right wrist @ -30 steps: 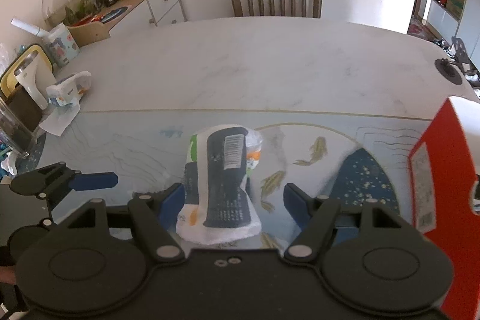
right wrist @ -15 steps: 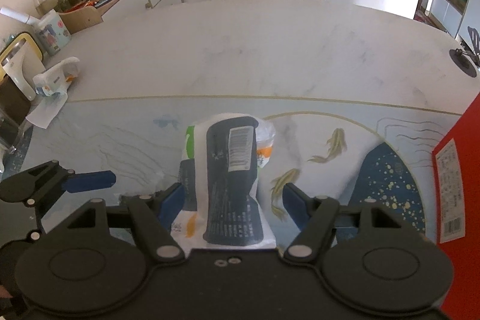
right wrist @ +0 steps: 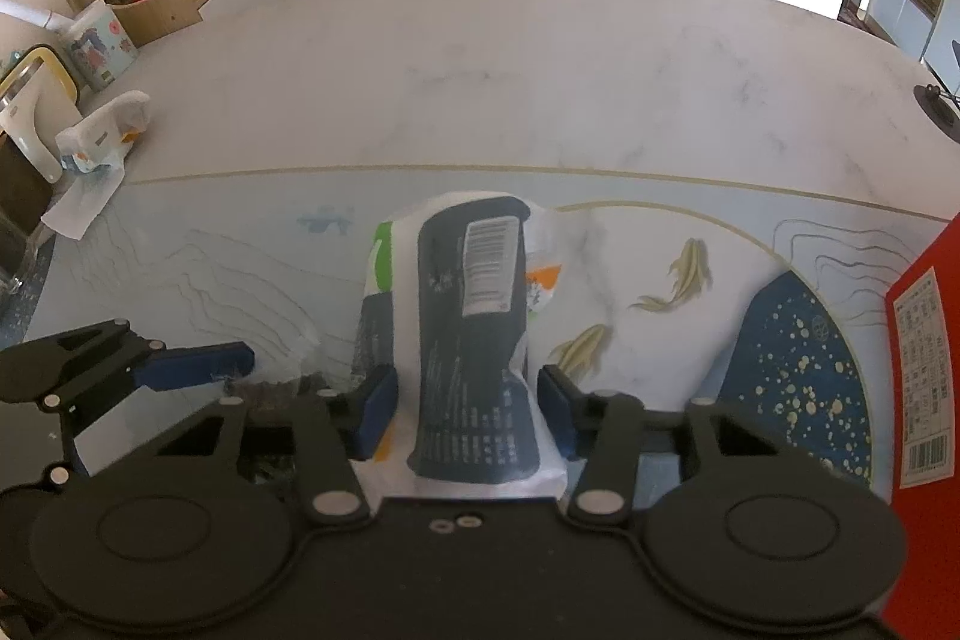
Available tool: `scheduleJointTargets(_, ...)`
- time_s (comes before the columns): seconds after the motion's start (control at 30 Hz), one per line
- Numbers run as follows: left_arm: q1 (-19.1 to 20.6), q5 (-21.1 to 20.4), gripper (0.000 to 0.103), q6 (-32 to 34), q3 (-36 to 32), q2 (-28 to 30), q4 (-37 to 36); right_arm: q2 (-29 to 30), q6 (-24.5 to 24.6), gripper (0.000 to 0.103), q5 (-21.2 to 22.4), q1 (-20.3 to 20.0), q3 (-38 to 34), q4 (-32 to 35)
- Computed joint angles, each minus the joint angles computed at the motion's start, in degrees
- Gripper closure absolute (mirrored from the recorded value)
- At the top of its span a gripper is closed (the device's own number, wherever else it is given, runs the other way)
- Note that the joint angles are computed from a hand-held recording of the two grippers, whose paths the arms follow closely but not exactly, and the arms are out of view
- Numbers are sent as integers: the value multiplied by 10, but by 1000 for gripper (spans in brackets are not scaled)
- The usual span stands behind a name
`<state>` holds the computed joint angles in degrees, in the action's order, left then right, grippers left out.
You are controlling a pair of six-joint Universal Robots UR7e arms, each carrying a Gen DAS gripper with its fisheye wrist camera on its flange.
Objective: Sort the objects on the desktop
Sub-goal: 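Grasp the clear bag of dark items with the left gripper while the right grasps the white-grey packet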
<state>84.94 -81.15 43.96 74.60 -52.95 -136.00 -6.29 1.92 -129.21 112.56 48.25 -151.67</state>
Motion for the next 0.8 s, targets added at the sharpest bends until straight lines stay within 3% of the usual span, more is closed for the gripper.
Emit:
scheduleJointTargets(0.27,0,-1,42,-1,1,-1,0,2,0,68,-2,1,-3,-4)
scheduleJointTargets(0.37,1,-4,55,-3,1,-1,-2,4,0,73,-2,2,-4,-4)
scheduleJointTargets(0.57,2,-9,65,-2,-3,-2,3,-4,-1,81,-1,3,10,-19)
scheduleJointTargets(0.8,0,-9,67,-7,4,-12,0,-17,-15,85,-6,9,33,-45)
